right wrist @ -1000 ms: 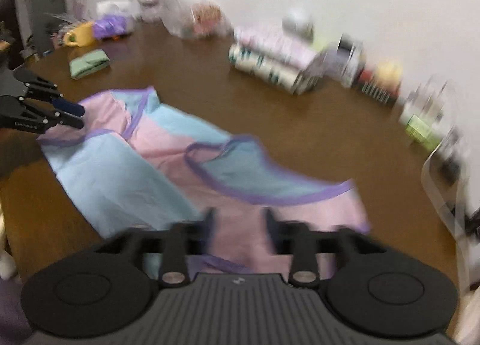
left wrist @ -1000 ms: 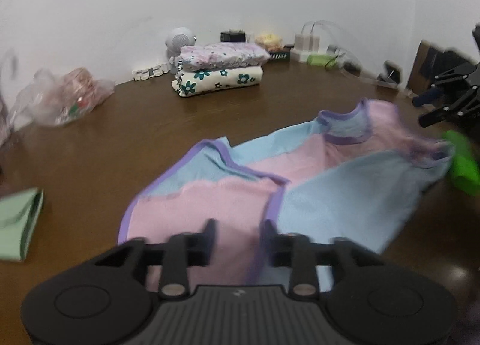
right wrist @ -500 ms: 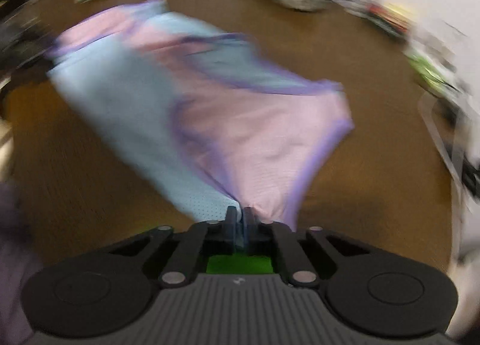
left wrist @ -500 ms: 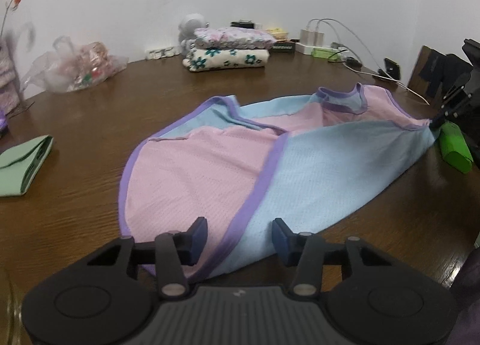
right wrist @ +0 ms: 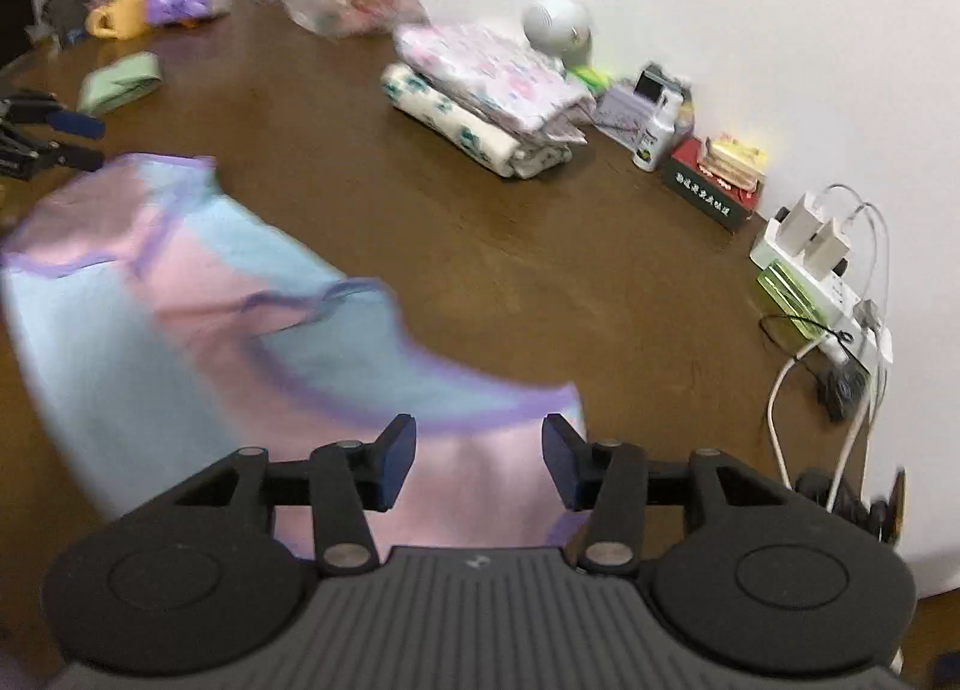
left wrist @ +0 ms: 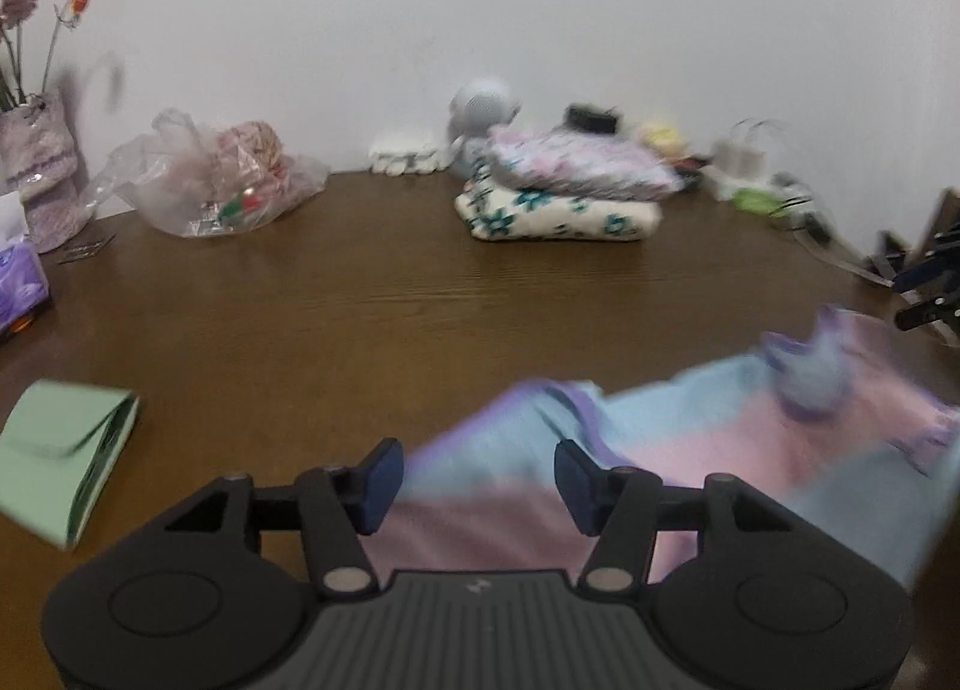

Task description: Fold clothes

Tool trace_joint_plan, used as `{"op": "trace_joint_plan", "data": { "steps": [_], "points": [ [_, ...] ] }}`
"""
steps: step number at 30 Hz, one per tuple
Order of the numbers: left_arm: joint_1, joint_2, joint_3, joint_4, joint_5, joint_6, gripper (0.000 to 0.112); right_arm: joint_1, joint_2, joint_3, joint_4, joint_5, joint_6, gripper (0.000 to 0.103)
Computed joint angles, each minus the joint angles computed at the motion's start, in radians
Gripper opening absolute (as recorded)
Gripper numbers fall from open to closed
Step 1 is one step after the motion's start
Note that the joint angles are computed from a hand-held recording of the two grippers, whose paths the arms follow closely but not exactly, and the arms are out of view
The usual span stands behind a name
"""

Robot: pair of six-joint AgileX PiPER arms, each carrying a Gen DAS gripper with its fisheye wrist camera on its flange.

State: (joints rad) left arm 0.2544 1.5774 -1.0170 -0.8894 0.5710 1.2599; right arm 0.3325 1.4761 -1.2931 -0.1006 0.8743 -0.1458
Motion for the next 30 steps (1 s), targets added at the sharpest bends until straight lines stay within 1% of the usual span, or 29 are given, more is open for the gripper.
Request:
{"op": "trace_joint_plan", "data": {
  "steps": [2,4,6,7,8,9,10,11,13,15,17,19,20,21,22,23,24,25,26,27,29,30],
  "points": [
    [-0.048,0.059,-0.053,0.113,-0.045,-0.140,0.054,-0.036,0.100,-0.068,-0.004,0.005,0.011,0.047],
    [-0.065,0.101,-0.088,0.202,-0.054,-0.245,0.054,-0.074,0.171,-0.112,0.005,0.010,0.019,0.047],
    [-0.060,0.122,-0.093,0.212,-0.057,-0.267,0.050,-0.121,0.201,-0.114,0.066,-0.001,-0.018,0.047],
    [-0.052,0.124,-0.087,0.194,-0.063,-0.248,0.041,-0.139,0.211,-0.108,0.094,-0.009,-0.032,0.047],
    [-0.045,0.122,-0.079,0.184,-0.066,-0.236,0.025,-0.149,0.217,-0.101,0.107,-0.013,-0.034,0.045],
    [-0.038,0.114,-0.071,0.180,-0.066,-0.230,0.012,-0.155,0.219,-0.091,0.113,-0.017,-0.033,0.037],
    [-0.030,0.112,-0.071,0.183,-0.059,-0.242,0.002,-0.163,0.213,-0.076,0.130,-0.025,-0.041,0.017],
    [-0.021,0.112,-0.075,0.189,-0.056,-0.272,0.002,-0.164,0.200,-0.057,0.135,-0.036,-0.037,0.003],
    [-0.008,0.111,-0.069,0.197,-0.082,-0.321,0.002,-0.150,0.173,-0.023,0.068,-0.060,0.034,0.001],
    [0.002,0.108,-0.049,0.171,-0.120,-0.304,0.002,-0.141,0.144,0.017,-0.029,-0.096,0.142,0.001],
    [0.007,0.109,-0.047,0.163,-0.125,-0.299,0.002,-0.151,0.131,0.041,-0.079,-0.109,0.206,0.001],
    [-0.016,0.107,-0.040,0.183,-0.170,-0.314,0.004,-0.170,0.130,0.057,-0.077,-0.116,0.213,0.001],
    [-0.029,0.106,-0.035,0.192,-0.197,-0.322,0.010,-0.172,0.126,0.065,-0.074,-0.123,0.203,0.002],
    [-0.043,0.105,-0.030,0.205,-0.225,-0.332,0.014,-0.164,0.124,0.069,-0.089,-0.125,0.212,0.002],
    [-0.044,0.090,-0.020,0.186,-0.230,-0.311,0.017,-0.153,0.119,0.067,-0.110,-0.121,0.228,0.005],
    [-0.032,0.062,-0.004,0.137,-0.213,-0.260,0.022,-0.141,0.102,0.067,-0.128,-0.119,0.245,0.008],
    [-0.019,0.035,0.011,0.094,-0.195,-0.215,0.024,-0.128,0.080,0.067,-0.143,-0.120,0.260,0.021],
    [-0.006,0.008,0.024,0.056,-0.175,-0.176,0.027,-0.114,0.054,0.069,-0.155,-0.123,0.268,0.038],
    [0.008,-0.018,0.036,0.022,-0.153,-0.141,0.031,-0.103,0.018,0.076,-0.133,-0.128,0.236,0.042],
    [0.036,-0.054,0.060,-0.037,-0.096,-0.065,0.034,-0.095,-0.019,0.084,-0.073,-0.129,0.165,0.042],
    [0.117,-0.128,0.120,-0.136,0.087,0.103,0.057,-0.088,-0.085,0.089,0.086,-0.109,-0.014,0.042],
    [0.149,-0.149,0.152,-0.160,0.170,0.178,0.061,-0.082,-0.099,0.098,0.170,-0.083,-0.099,0.043]
  ]
}}
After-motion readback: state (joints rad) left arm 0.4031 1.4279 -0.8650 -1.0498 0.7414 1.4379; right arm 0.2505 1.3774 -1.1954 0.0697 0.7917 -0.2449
